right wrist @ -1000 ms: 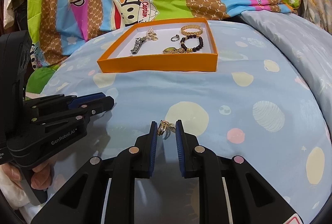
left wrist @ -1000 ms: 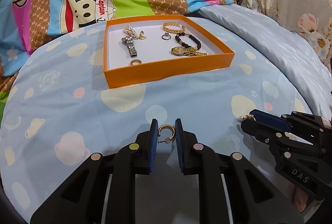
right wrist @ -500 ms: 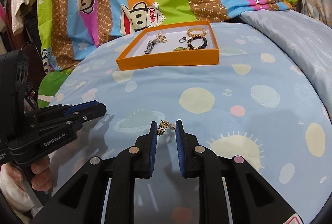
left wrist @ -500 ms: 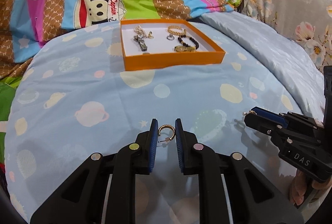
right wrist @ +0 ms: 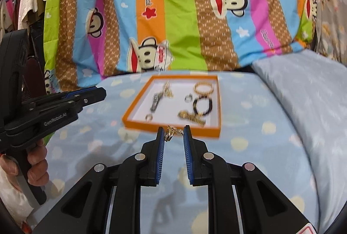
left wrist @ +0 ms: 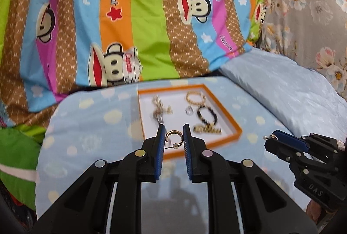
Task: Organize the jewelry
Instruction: 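Carry both earrings over the orange box and release them inside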
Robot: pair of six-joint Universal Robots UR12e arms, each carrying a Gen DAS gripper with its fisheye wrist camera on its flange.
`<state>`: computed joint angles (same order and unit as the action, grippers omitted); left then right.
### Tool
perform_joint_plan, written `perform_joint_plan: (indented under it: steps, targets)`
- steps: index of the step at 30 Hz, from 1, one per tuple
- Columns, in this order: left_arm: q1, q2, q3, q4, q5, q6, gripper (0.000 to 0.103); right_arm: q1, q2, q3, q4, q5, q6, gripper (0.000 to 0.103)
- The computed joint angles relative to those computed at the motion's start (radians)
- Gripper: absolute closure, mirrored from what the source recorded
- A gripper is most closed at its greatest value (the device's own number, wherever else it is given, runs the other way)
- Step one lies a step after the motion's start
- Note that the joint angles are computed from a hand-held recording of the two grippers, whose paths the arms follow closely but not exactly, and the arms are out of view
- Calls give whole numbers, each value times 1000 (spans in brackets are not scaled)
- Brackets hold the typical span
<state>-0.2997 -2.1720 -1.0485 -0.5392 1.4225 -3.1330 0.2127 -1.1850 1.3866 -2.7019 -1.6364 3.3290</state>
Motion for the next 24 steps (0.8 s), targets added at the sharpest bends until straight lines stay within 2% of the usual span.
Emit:
perform_joint_plan:
  steps: [6, 12, 19, 24]
  targets:
    - [-12, -108, 186, -41, 48, -27, 87, -13, 81, -137, 3, -11, 0, 86]
    - [-20, -218, 360, -138, 70, -62, 87, -22, 162, -258, 55, -3, 31, 86]
    - [-23, -291, 456, -213, 87, -79, 87, -31, 221, -327, 97, 6, 60, 86]
    - [-19, -315, 479, -244, 88, -85, 87, -36, 245, -342, 113, 6, 76, 86]
